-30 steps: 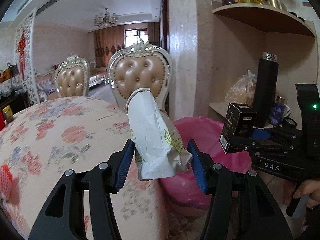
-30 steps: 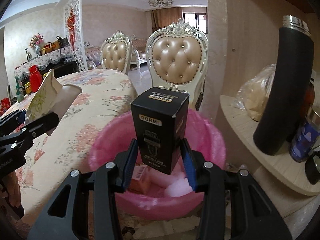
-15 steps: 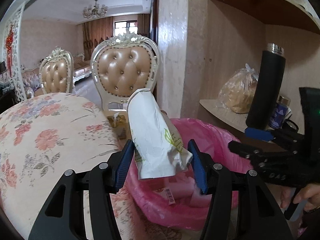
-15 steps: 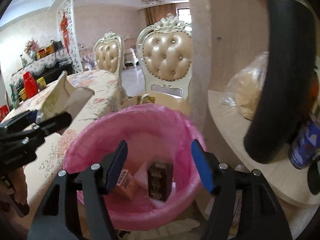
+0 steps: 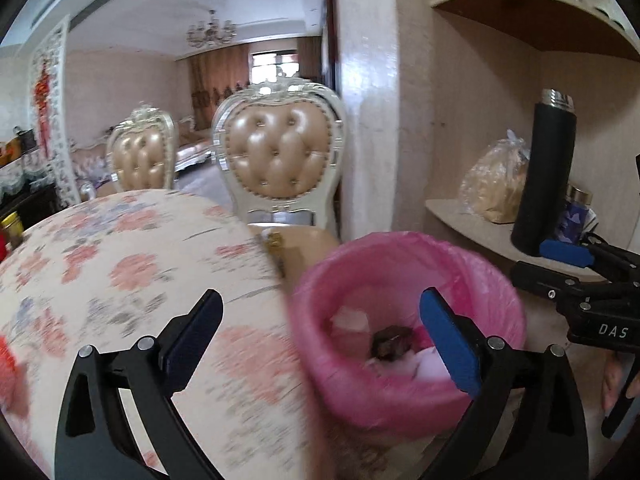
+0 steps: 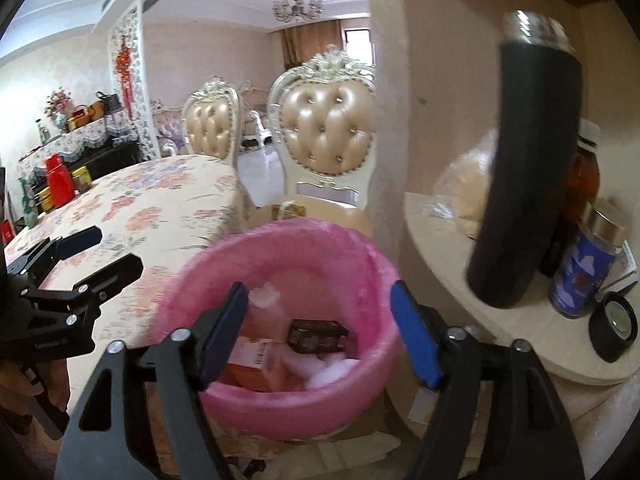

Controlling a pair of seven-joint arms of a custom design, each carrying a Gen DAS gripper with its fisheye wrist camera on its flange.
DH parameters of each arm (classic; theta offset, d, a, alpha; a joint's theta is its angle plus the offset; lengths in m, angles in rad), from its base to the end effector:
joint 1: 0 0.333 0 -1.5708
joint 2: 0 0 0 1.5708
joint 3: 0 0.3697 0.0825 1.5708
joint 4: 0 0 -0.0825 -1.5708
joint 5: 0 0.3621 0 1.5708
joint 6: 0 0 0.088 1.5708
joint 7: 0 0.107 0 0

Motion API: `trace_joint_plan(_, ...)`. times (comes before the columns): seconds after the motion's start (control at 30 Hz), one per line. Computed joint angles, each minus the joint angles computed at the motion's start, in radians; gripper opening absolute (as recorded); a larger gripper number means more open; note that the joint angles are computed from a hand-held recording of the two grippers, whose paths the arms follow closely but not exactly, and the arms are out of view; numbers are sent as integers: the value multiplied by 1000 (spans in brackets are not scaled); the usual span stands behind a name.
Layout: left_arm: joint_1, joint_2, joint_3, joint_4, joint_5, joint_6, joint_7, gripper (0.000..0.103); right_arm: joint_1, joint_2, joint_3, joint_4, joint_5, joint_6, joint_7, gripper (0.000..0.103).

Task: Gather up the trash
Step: 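Move both open tools back over the table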

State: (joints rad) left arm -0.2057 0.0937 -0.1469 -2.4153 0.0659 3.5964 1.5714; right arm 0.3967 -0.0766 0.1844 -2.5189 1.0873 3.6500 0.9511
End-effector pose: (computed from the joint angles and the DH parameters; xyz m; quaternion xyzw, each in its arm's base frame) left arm 0.4978 -0.1895 0.4788 -0.4652 0.7180 -0.4261 0.2940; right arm 0.4200 0.1415 0.4848 -0.5988 0.6327 -0.3220 0.3707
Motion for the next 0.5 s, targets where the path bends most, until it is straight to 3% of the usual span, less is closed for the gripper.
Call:
trace_joint_plan(0.13, 27, -97, 16, -113, -99, 24, 64, 93, 36, 18, 29, 27, -12, 0, 2, 81)
trace_joint_plan(0.3, 134, -201, 6, -228, -122, 41, 71, 93, 109, 67, 56, 107, 36, -18, -77, 82)
trace_joint_plan(0.5, 268, -313, 53, -346, -45, 37, 30, 93, 228, 161, 55, 255, 104, -55, -189, 82)
